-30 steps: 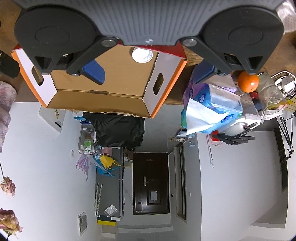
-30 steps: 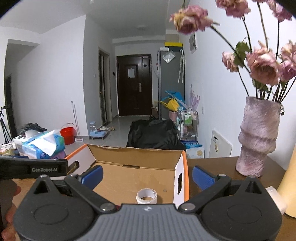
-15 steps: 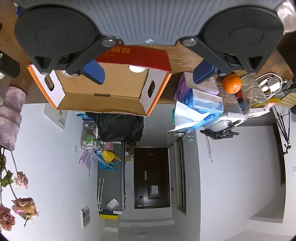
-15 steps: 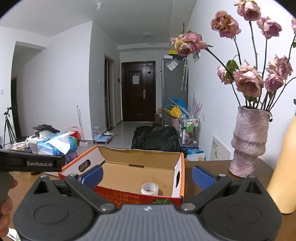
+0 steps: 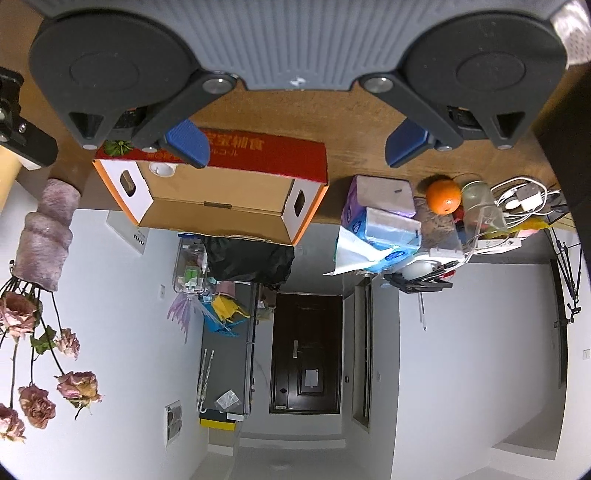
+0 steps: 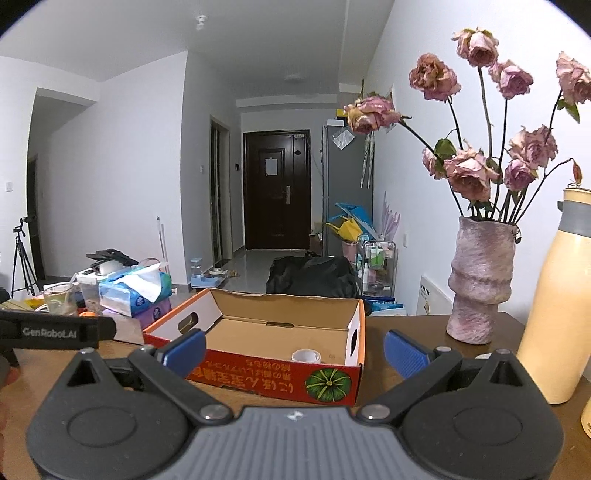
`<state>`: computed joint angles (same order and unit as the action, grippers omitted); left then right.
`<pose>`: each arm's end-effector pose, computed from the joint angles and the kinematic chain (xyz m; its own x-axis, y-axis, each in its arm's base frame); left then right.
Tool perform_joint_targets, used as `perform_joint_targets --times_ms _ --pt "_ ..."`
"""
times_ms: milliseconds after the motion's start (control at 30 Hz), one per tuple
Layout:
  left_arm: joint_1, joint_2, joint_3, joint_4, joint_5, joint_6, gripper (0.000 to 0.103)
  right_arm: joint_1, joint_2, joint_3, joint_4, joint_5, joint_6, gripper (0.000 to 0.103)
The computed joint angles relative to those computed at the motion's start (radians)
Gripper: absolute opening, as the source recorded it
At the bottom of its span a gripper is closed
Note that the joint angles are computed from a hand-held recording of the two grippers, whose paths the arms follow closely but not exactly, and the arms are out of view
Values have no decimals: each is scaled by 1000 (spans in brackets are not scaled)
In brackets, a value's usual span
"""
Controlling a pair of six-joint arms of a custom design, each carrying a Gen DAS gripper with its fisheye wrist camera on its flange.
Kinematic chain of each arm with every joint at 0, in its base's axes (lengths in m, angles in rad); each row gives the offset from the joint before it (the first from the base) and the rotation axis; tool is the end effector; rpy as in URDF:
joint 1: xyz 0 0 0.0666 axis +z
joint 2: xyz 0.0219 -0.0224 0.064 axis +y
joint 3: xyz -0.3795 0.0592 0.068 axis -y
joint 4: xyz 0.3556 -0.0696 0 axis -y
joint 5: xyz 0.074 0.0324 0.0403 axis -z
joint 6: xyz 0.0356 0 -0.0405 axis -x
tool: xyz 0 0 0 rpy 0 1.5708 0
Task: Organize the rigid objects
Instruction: 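Withdraw both tools from the box toward the remaining objects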
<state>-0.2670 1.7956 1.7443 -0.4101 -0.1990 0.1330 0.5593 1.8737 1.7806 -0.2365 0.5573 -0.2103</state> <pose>0.6049 -0.1586 0.4185 -0.4373 -0.0152 -0.8992 0.0302 0.9990 -0.0315 0.5634 0.3300 0.4056 -0.2738 0.0376 -0.9611 0.0317 0.9990 0.0301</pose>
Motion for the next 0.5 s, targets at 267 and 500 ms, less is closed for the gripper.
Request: perform_joint_targets --times_ms 267,500 --pt "3 -112 -159 65 9 -10 103 38 -70 -113 52 21 -22 103" --pt "3 -198 -285 104 9 -15 103 74 -113 -190 42 53 -38 103"
